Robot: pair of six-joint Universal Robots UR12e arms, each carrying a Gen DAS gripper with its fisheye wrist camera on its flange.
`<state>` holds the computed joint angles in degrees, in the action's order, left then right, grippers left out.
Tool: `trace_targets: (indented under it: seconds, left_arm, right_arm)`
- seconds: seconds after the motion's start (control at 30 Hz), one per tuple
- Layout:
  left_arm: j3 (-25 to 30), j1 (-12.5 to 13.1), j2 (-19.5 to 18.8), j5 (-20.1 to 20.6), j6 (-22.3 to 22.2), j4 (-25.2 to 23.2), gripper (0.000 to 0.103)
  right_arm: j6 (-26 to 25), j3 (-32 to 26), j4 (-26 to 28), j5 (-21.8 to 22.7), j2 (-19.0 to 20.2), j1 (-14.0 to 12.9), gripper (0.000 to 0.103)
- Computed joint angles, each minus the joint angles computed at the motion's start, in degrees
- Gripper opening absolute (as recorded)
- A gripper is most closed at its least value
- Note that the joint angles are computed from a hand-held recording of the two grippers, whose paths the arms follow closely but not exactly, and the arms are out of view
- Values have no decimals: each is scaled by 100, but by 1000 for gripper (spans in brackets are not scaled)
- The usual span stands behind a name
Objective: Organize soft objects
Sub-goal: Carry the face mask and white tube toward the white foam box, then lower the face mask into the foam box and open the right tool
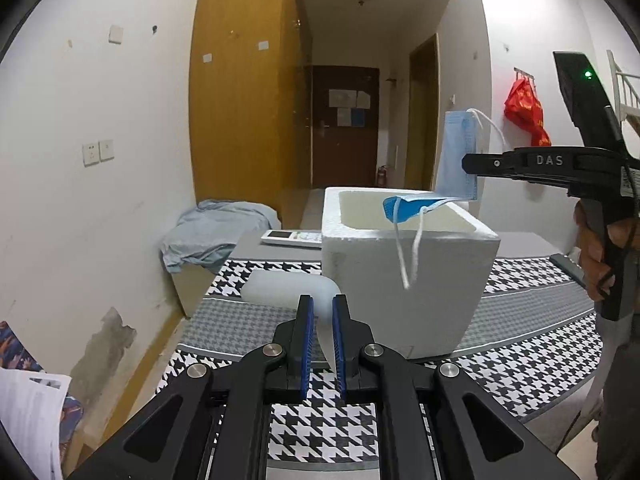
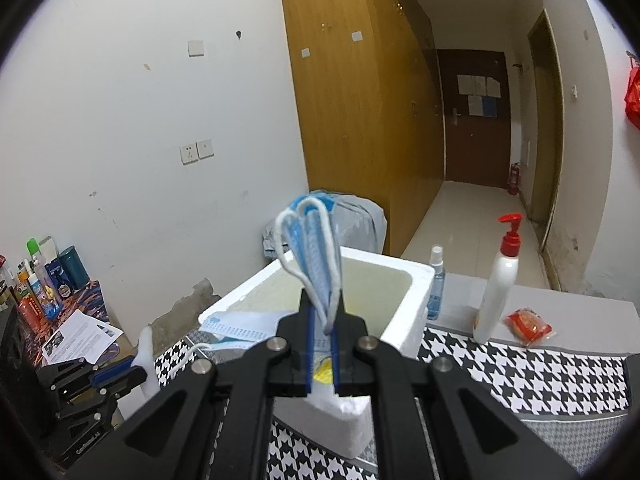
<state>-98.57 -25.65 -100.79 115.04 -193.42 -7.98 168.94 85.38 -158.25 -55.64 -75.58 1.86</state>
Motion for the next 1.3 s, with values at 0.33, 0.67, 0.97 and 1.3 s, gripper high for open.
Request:
trace_targets:
  seconds: [0.33,0.67,0.97,1.3]
  left_arm:
    - [-7,43,5,-7,-43,-60,10]
    - [9,75,11,0,-91,-125,10]
    - [19,92,9,58,-53,-55,10]
    - [162,87,-34,24,218,136,10]
  right_arm:
    - [-143,-220,311,-175,160,103,9]
    - [-290,-427,691,-394,298,222,10]
    - [-287,-308,385,-505,258,247,84]
    - [-276,-143,271,-457,130,177,84]
